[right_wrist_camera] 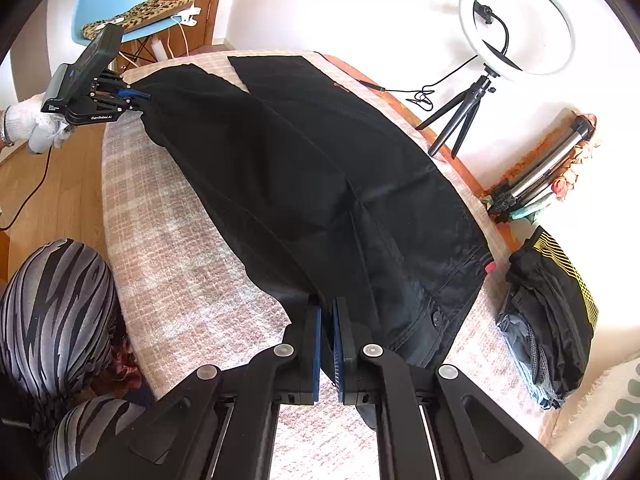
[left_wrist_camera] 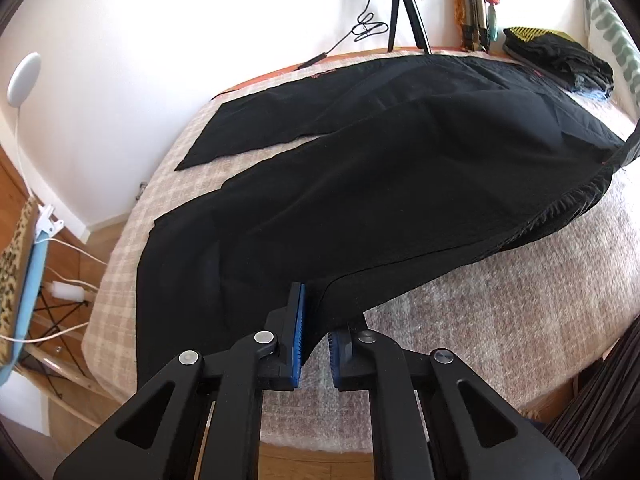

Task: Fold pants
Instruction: 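Lift the hems with both tools and fold them over toward the waistband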

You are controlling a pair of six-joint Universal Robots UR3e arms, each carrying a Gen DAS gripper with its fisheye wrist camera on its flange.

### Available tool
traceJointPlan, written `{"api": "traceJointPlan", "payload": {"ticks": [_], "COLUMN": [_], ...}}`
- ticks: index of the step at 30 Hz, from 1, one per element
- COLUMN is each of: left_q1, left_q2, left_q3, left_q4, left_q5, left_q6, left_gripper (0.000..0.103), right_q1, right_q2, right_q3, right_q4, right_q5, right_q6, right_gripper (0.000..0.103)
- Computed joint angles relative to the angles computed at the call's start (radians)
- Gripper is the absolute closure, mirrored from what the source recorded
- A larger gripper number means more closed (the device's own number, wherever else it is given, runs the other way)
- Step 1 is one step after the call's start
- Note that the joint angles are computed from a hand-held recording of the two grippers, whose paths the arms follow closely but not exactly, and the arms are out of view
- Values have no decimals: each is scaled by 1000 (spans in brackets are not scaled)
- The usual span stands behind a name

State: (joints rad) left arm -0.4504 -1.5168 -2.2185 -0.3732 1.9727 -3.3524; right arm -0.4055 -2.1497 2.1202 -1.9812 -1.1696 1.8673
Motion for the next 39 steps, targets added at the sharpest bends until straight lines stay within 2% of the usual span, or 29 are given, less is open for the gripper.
{"api": "traceJointPlan", "payload": {"ticks": [6, 10, 13, 20, 25, 32, 39], "left_q1": [31, 49, 77, 137, 167, 214, 223], "left_q2": [22, -5, -45, -249, -462, -720, -1005], "left_q3": [26, 131, 244, 594, 891, 1261, 1678], "left_q4": [106, 113, 96, 14, -100, -326, -557], "left_q5": [30, 50, 42, 22, 25, -40, -19], "left_q6": [-25, 27, 85, 212, 288, 334, 391], "left_gripper": [100, 100, 101, 101, 101, 101, 101], "right_q1": [-15, -3, 29, 167, 248, 305, 339], "right_q2": [-23, 8, 87, 443, 758, 1196, 1569], "right_q3": [-18, -65, -114, -396, -690, -1159, -1597], "right_q4": [-26, -84, -189, -415, -446, -310, -171], "right_q5": [35, 44, 22, -93, -193, -300, -398], "right_q6": [28, 78, 140, 324, 393, 460, 468], "right_gripper": [101, 102, 102, 102, 102, 102, 102]}}
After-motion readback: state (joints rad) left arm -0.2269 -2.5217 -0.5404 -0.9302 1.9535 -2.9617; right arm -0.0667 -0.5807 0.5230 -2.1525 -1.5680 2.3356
